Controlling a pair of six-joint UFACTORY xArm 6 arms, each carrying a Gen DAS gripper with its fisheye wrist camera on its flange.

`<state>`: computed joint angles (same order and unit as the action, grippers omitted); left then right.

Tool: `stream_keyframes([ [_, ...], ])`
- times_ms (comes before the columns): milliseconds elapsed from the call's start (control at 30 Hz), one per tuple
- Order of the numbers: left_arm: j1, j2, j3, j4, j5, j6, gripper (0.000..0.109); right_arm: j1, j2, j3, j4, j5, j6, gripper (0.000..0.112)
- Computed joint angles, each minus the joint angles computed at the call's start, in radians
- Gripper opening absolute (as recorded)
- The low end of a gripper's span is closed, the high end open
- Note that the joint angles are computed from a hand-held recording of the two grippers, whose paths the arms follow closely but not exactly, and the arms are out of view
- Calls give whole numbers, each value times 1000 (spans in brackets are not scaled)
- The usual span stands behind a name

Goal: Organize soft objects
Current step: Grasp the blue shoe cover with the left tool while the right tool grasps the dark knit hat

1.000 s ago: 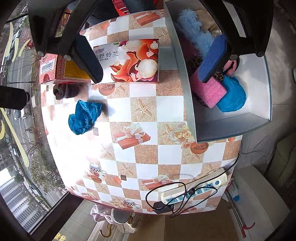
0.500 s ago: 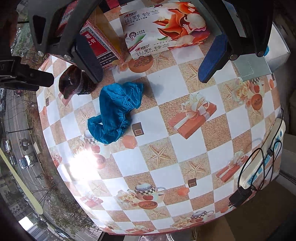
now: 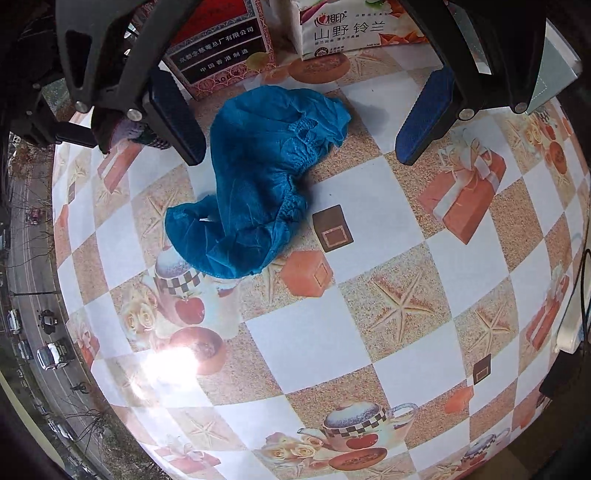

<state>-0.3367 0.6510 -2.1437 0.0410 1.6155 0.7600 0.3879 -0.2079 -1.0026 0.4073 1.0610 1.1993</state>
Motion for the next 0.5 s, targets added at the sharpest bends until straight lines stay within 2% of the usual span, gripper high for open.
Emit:
stream_keyframes([
  [133,-24,-119,253,97,-245,-26,103,2,-25,-4,-80,114,28,103],
  [200,-15,-111,261,131,-291,-58,103,5,-54,15,-115,157,46,103],
  [267,4,-56,175,124,-237,-76,103,5,-87,45,-129,189,69,103],
  [333,25,-4,77,86,-166,-69,103,11,-134,99,-123,138,87,103],
  [400,31,1,64,74,-155,-56,103,22,-158,130,-116,84,89,103],
  [500,32,-2,76,69,-138,-57,103,40,-112,100,-117,108,73,103],
])
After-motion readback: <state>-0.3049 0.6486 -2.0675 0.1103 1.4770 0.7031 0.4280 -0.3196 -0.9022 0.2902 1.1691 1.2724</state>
